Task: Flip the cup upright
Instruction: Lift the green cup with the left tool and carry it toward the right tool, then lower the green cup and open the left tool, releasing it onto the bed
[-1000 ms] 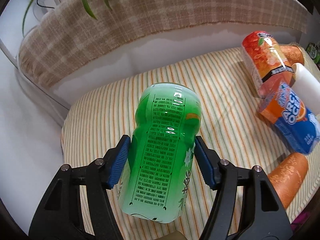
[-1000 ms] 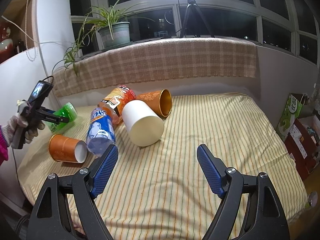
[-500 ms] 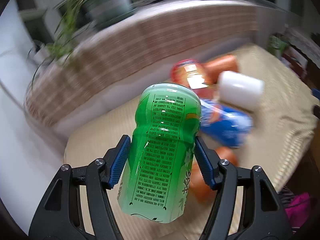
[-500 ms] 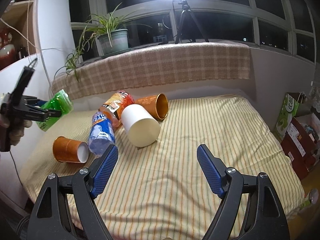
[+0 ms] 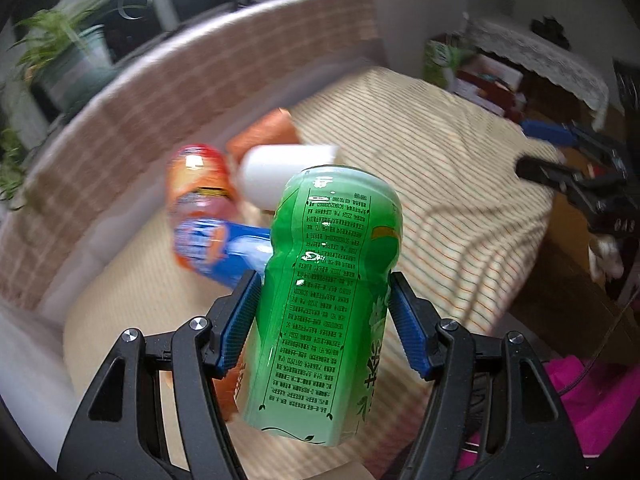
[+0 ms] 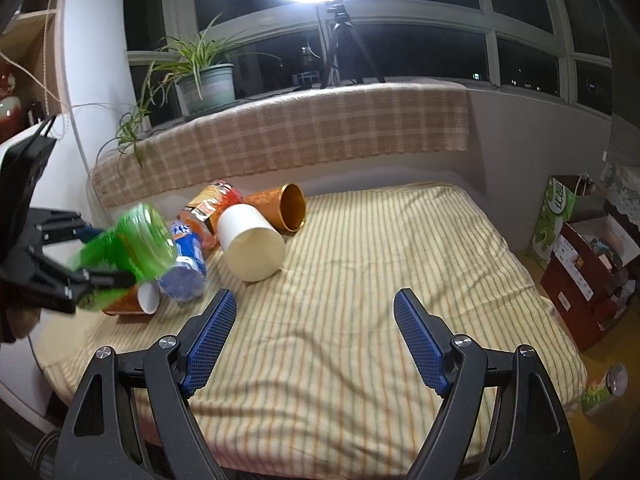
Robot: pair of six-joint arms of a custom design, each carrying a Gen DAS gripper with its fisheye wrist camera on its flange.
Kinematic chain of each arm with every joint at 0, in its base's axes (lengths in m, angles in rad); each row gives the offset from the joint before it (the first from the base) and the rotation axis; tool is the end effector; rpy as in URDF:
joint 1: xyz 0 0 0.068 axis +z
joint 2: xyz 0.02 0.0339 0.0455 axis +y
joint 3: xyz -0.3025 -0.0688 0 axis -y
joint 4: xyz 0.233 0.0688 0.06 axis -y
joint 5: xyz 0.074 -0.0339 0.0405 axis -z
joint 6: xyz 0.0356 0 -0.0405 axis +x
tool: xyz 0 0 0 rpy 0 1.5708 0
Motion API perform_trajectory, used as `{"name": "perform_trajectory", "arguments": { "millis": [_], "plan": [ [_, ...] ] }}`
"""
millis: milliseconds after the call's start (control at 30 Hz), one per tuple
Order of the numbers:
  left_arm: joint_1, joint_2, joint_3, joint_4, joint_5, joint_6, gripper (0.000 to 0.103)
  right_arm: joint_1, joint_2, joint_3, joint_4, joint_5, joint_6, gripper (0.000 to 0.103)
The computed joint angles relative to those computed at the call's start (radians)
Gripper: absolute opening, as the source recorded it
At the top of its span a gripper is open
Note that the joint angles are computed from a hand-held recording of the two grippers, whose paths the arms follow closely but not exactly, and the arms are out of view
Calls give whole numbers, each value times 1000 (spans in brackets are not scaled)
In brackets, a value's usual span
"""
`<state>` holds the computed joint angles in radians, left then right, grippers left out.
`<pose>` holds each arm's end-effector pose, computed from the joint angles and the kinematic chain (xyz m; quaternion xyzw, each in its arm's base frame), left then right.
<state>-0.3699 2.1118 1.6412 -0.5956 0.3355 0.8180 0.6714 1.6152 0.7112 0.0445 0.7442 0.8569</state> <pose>0.4272 -0.1782 0.2264 0.5689 0.7679 -0.1030 0.2759 0.2421 0.1616 0.1938 0.2069 0.8578 -0.0216 0.4700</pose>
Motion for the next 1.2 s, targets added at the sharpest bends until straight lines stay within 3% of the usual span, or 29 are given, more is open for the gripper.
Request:
{"name": "perform_trajectory", "arguments": {
  "millis": [433,600,667,833,1033,1200],
  "plan": [
    [-63,32,-110,30,-57,19,67,-51,-2,-49,74,-135,-80,81],
    [-57,40,-105,28,-55,25,68,-63,20,3,61,-204,-249,81],
    [-52,44,-99,27,-51,26,82,-74,18,21,57,-244,-318,81],
    [-27,19,-129,54,-52,15,89,-116,21,80,33,-369,-488,81],
    [51,-50,-187,75,-15,-3,89,-117,78,238,-102,-468,-753,81],
    [152,-170,-341,188,-24,-75,89,-129,157,389,-232,-625,-929,81]
  ]
}}
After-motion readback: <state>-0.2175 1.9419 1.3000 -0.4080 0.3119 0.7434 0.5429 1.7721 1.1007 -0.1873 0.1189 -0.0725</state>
